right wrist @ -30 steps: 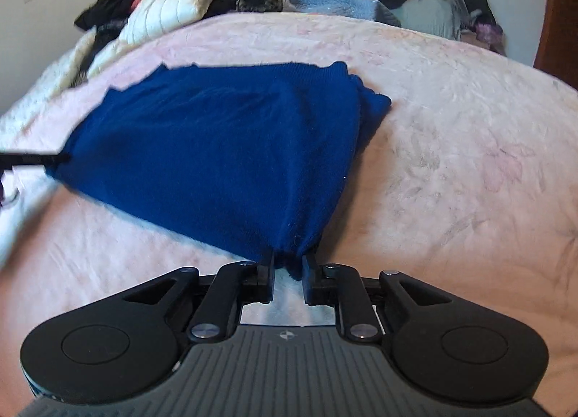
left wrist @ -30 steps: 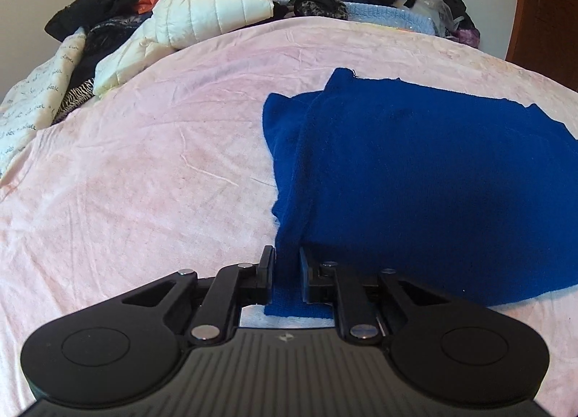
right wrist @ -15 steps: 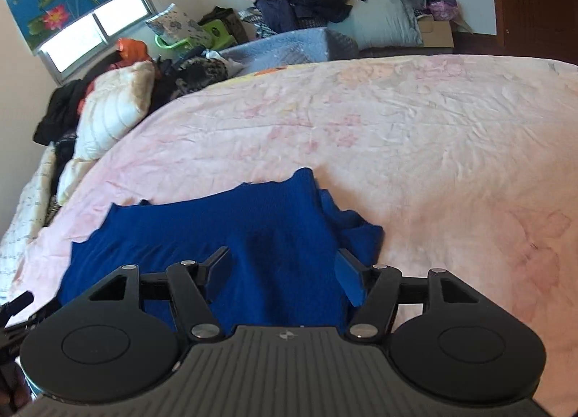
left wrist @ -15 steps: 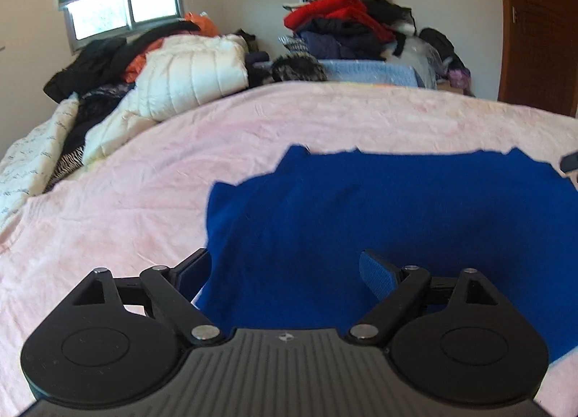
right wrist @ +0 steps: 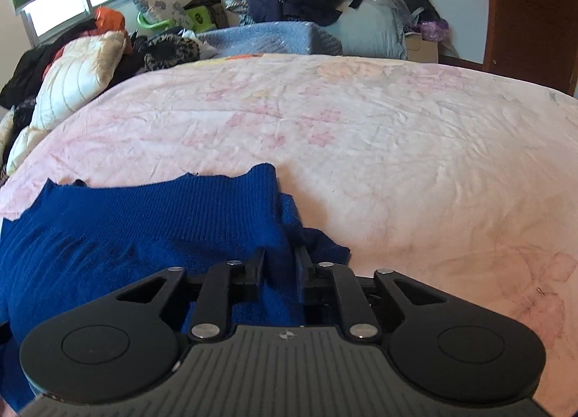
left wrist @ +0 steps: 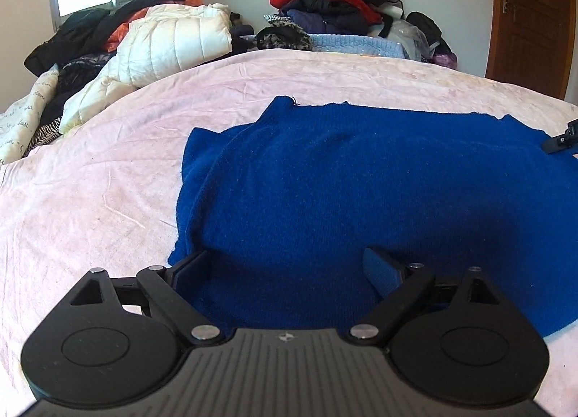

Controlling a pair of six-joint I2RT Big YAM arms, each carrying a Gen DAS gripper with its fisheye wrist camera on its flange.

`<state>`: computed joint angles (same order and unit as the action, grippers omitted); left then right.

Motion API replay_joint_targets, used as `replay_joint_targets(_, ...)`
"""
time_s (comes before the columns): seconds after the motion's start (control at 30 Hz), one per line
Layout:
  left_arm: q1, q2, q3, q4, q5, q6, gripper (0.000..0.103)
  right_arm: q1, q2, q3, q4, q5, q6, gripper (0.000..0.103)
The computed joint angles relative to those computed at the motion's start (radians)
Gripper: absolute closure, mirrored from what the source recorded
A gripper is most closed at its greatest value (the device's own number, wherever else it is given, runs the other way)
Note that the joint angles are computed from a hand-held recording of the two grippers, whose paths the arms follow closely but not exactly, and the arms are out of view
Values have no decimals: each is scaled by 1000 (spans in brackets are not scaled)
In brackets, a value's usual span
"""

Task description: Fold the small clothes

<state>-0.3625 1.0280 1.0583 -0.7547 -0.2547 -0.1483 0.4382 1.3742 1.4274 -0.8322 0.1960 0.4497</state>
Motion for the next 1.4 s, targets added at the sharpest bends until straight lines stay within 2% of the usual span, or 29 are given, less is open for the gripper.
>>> replay_joint_targets(0.07,3,-17,-2,-16,4,-20,10,21,-69,-58,59,45,90,64)
replay_joint_targets(0.17,6,-72,-19,-39,9,-73,11,47,-204,-181,159,-38,210,53)
replay_joint_targets(0.2,12,-98,-38,-29,18,-82,10,71,-252,-225,182,-32,226,51)
replay_joint_targets(0.27,22,-135,-72,-19,17,-96,10,142,-338,-303,197,61,231,39)
replay_joint_targets(0.33,33,-140,-75,-51,12,-107,10,210,-375,-331,140,187,203,38)
replay_joint_targets(0.37,43,-140,-66,-75,23,-121,10,222,-380,-332,105,206,199,38)
replay_joint_targets(0.43,55,-141,-44,-122,37,-150,10,215,-376,-311,35,172,250,37)
replay_joint_targets(0.5,62,-145,-25,-161,54,-192,10,234,-359,-285,-6,179,286,37)
replay_joint_targets(0.53,74,-156,-25,-170,83,-225,10,265,-353,-283,3,204,270,35)
replay_joint_targets(0.57,86,-168,-25,-184,115,-277,10,286,-344,-277,16,226,246,27)
replay_joint_targets(0.6,101,-179,-27,-195,150,-325,10,308,-332,-267,29,238,220,23)
replay_joint_targets(0.63,121,-194,-35,-198,192,-381,10,325,-314,-252,38,240,194,17)
replay_joint_targets(0.67,147,-214,-50,-185,240,-454,10,341,-296,-235,45,236,171,15)
replay_joint_targets(0.77,213,-239,-76,-137,323,-619,9,351,-243,-200,60,199,144,16)
replay_joint_targets(0.87,250,-208,-60,-122,360,-689,9,353,-207,-182,51,171,174,16)
replay_joint_targets(1.0,250,-153,-28,-110,370,-714,9,377,-184,-187,11,195,177,16)
replay_joint_targets(1.03,246,-144,-23,-107,368,-720,9,379,-192,-207,21,194,181,16)
replay_joint_targets(1.13,237,-127,-25,-72,371,-756,9,403,-229,-283,116,228,117,12)
replay_joint_targets(1.2,226,-118,-22,-63,357,-770,9,424,-236,-311,152,260,81,8)
replay_joint_targets(1.27,211,-108,-10,-73,328,-765,9,428,-227,-298,135,264,75,5)
replay_joint_targets(1.4,169,-81,18,-106,259,-728,10,421,-227,-297,142,248,71,3)
